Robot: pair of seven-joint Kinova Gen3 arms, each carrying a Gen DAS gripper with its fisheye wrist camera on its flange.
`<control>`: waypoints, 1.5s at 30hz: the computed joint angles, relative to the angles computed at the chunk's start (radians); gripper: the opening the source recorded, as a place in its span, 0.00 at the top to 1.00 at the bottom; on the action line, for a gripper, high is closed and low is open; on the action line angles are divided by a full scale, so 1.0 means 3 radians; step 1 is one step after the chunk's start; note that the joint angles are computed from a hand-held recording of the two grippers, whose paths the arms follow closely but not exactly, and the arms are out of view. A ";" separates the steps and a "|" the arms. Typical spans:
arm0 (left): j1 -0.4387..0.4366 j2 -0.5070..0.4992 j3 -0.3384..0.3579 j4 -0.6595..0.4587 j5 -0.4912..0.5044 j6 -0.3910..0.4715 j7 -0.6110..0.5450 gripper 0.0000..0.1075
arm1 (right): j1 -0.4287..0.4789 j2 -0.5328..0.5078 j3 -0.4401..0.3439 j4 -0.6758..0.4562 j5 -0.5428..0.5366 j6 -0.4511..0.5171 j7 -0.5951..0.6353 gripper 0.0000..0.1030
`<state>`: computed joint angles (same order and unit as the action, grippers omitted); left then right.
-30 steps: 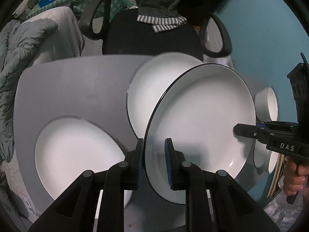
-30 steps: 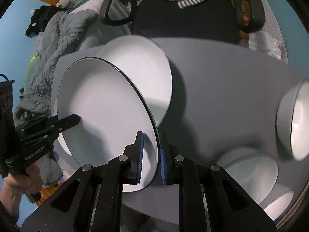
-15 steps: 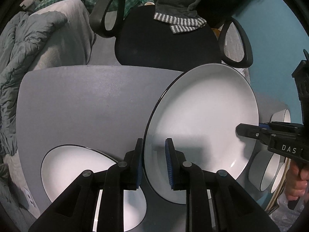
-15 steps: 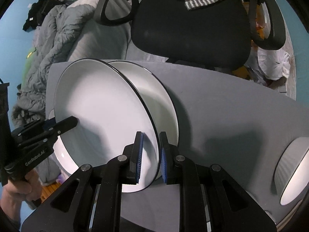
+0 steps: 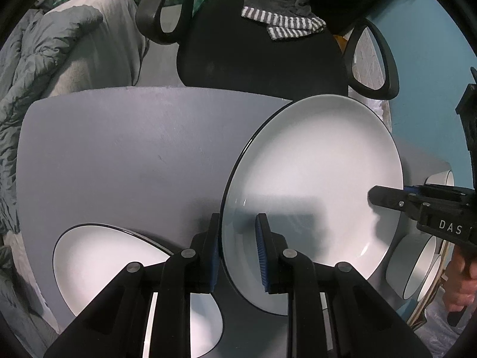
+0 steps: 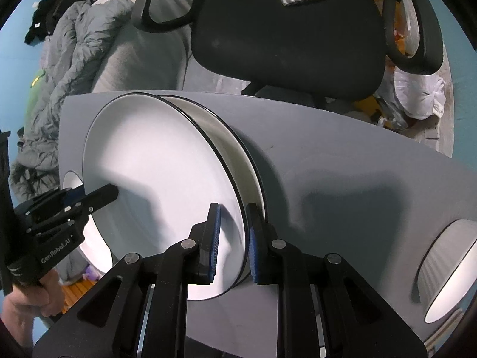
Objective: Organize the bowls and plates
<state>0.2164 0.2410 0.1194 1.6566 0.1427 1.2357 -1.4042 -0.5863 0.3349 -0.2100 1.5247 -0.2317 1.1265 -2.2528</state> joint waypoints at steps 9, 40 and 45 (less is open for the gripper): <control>0.0113 0.0055 0.0023 -0.0056 -0.0136 0.0044 0.0060 0.74 | 0.0026 0.0165 0.0000 -0.0220 -0.0126 0.0209 -0.0007 0.57; 0.0089 -0.0446 0.0028 0.0197 -0.0076 0.0080 0.0251 0.29 | -0.0148 0.0073 0.0036 -0.0470 0.0078 0.0674 -0.0526 0.39; 0.0015 -0.0641 -0.0004 0.0287 -0.0074 0.0128 0.0275 0.28 | -0.0279 0.0053 0.0021 -0.0543 0.0276 0.0753 -0.0554 0.38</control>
<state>0.2210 0.0487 0.1183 1.7426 0.1204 1.2742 -1.3217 -0.6701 0.3507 -0.2037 1.3619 -0.1490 1.3524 -2.4191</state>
